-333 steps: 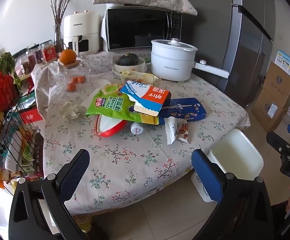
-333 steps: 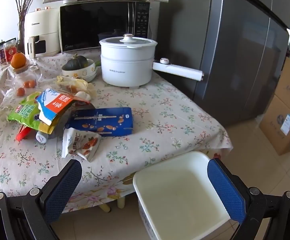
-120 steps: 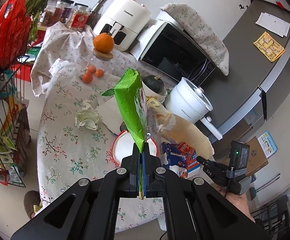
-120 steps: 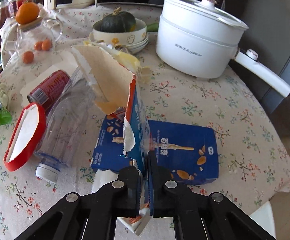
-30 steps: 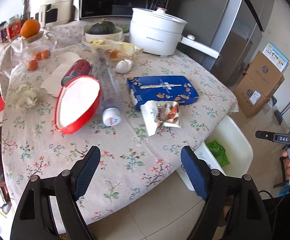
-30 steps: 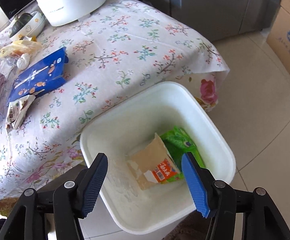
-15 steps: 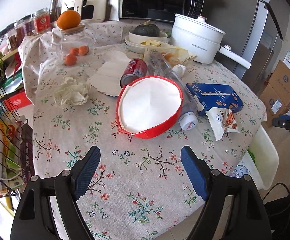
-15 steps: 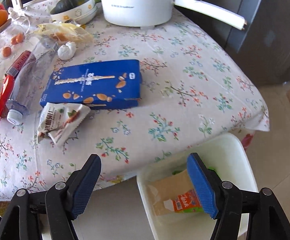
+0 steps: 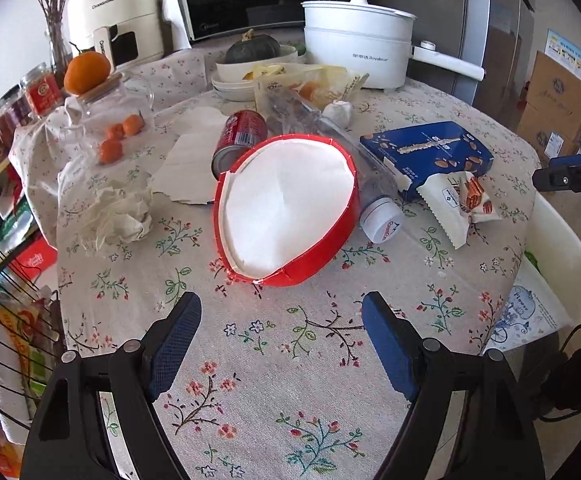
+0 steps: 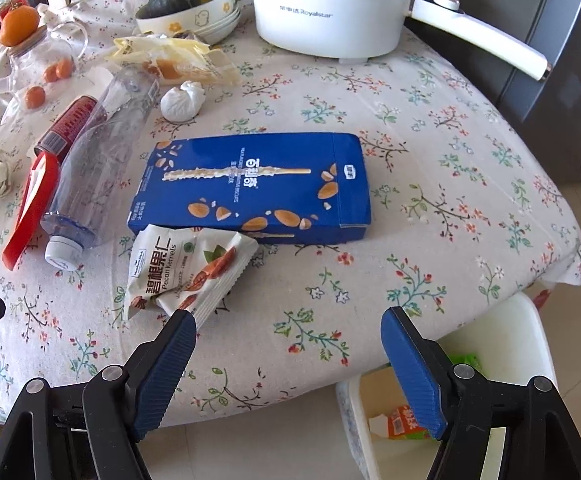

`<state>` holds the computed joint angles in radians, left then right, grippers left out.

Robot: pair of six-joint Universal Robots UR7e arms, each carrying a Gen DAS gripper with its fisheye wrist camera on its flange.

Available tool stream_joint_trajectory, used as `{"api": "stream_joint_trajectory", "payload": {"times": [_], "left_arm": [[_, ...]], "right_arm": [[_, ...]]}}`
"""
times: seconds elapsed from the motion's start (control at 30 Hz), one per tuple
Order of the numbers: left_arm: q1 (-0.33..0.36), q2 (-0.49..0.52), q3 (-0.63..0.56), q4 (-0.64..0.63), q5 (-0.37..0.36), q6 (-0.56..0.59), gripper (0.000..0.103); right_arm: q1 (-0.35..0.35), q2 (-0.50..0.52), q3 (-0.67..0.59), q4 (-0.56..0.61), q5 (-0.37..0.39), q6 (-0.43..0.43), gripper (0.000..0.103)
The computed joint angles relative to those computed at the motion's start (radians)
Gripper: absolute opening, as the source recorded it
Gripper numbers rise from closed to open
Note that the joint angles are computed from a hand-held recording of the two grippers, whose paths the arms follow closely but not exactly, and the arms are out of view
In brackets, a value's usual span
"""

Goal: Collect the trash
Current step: 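Grasp the red-rimmed noodle cup lid with the left gripper while the right gripper grasps the clear bottle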

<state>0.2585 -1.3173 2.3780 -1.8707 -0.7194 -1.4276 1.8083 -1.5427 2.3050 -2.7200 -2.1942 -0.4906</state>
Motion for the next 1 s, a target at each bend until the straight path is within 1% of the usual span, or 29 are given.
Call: {"api": "stream_joint_trajectory", "payload": {"times": [0.07, 0.2, 0.3, 0.37, 0.4, 0.43, 0.47, 0.53, 0.6, 0.7, 0.83, 0.93, 1.0], "left_arm": [[0.004, 0.011, -0.002, 0.0, 0.017, 0.014, 0.084], [0.024, 0.044, -0.02, 0.015, 0.039, 0.031, 0.076], [0.045, 0.085, -0.04, 0.037, 0.076, 0.044, 0.071], [0.066, 0.117, -0.055, 0.034, 0.092, 0.071, 0.063], [0.08, 0.133, -0.064, 0.035, 0.095, 0.086, 0.056], [0.091, 0.149, -0.075, 0.043, 0.096, 0.096, 0.045], [0.099, 0.163, -0.089, 0.066, 0.096, 0.091, 0.039], [0.102, 0.176, -0.11, 0.112, 0.1, 0.057, 0.024], [0.091, 0.158, -0.115, 0.133, 0.113, 0.013, 0.017], [0.066, 0.096, -0.104, 0.116, 0.117, -0.057, 0.016], [0.029, 0.007, -0.079, 0.08, 0.093, -0.139, 0.016], [-0.012, -0.064, -0.062, 0.084, 0.062, -0.227, 0.016], [-0.043, -0.109, -0.052, 0.105, 0.047, -0.288, 0.016]], "right_arm": [[0.0, 0.012, 0.001, -0.008, -0.007, -0.002, 0.08], [0.003, 0.034, 0.001, -0.027, -0.021, -0.015, 0.08], [-0.001, 0.041, -0.003, -0.032, -0.018, -0.015, 0.08], [-0.004, 0.042, -0.007, -0.025, -0.014, -0.006, 0.08], [-0.005, 0.041, -0.009, -0.019, -0.011, -0.002, 0.08], [-0.005, 0.041, -0.011, -0.013, -0.01, 0.001, 0.08], [-0.005, 0.041, -0.012, -0.009, -0.009, 0.003, 0.08], [-0.003, 0.042, -0.014, -0.002, -0.008, 0.007, 0.08], [-0.001, 0.042, -0.013, 0.002, -0.006, 0.013, 0.08], [0.008, 0.047, -0.015, 0.003, 0.002, 0.025, 0.08], [0.028, 0.058, -0.024, 0.028, 0.036, 0.054, 0.08], [0.038, 0.066, -0.039, 0.075, 0.101, 0.087, 0.08], [0.045, 0.091, -0.062, 0.117, 0.136, 0.116, 0.08]]}}
